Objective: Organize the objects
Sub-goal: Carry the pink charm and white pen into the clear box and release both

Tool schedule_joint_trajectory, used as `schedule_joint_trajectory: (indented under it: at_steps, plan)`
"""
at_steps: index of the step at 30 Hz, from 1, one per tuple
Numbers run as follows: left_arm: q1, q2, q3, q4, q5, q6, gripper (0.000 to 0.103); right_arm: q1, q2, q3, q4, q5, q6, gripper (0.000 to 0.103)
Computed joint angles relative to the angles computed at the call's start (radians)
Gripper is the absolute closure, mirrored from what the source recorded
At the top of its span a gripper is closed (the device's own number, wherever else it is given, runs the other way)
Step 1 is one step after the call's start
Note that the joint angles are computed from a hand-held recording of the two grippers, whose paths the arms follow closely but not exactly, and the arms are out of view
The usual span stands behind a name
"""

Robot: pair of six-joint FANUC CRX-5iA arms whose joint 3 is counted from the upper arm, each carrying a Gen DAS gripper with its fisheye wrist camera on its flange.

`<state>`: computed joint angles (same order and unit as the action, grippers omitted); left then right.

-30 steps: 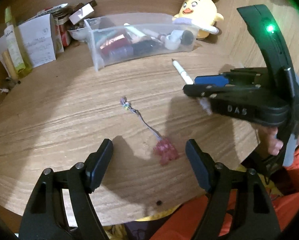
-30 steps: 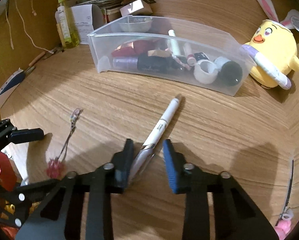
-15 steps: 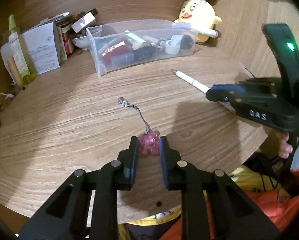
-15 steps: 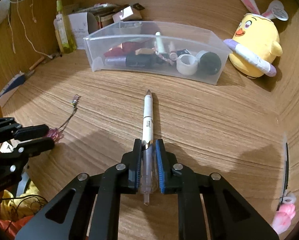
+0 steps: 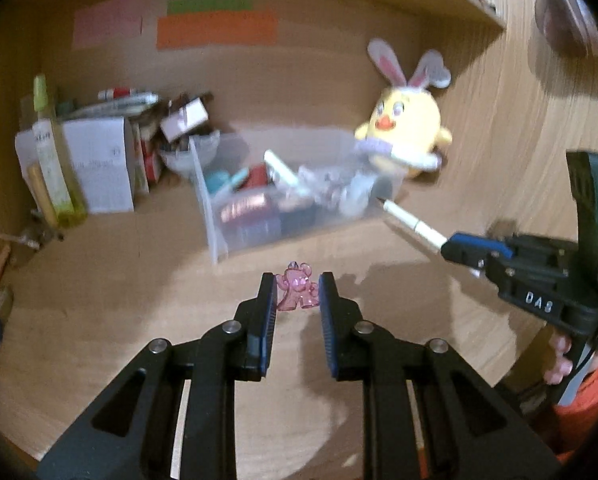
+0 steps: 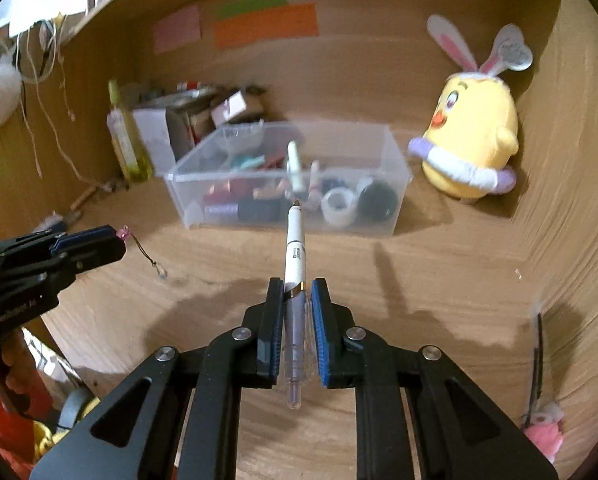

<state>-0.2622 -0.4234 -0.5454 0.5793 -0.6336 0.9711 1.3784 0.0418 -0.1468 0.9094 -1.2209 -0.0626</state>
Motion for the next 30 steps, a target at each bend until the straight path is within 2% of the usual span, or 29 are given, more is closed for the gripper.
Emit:
schedule_joint_trajectory:
  at_steps: [7,13,17,26,30]
  plan:
    - [-0.006,0.034,0.050,0.097,0.053,-0.039,0.082,-0.035,-0.028,-0.015,0.079,0.029,-0.042,0.090]
    - [-0.016,0.092,0.120,0.124,0.113,-0.029,0.082,-0.086,-0.025,0.009,0.136,0.063,-0.029,0.090]
    - [-0.014,0.149,0.184,0.121,0.112,-0.002,0.082,-0.130,0.002,0.055,0.152,0.076,0.023,0.090]
    - [-0.021,0.306,0.337,0.045,0.059,0.104,0.082,-0.225,0.099,0.203,0.091,0.108,0.182,0.090]
    - [-0.036,0.381,0.420,-0.068,0.023,0.199,0.082,-0.262,0.142,0.259,0.018,0.126,0.261,0.090]
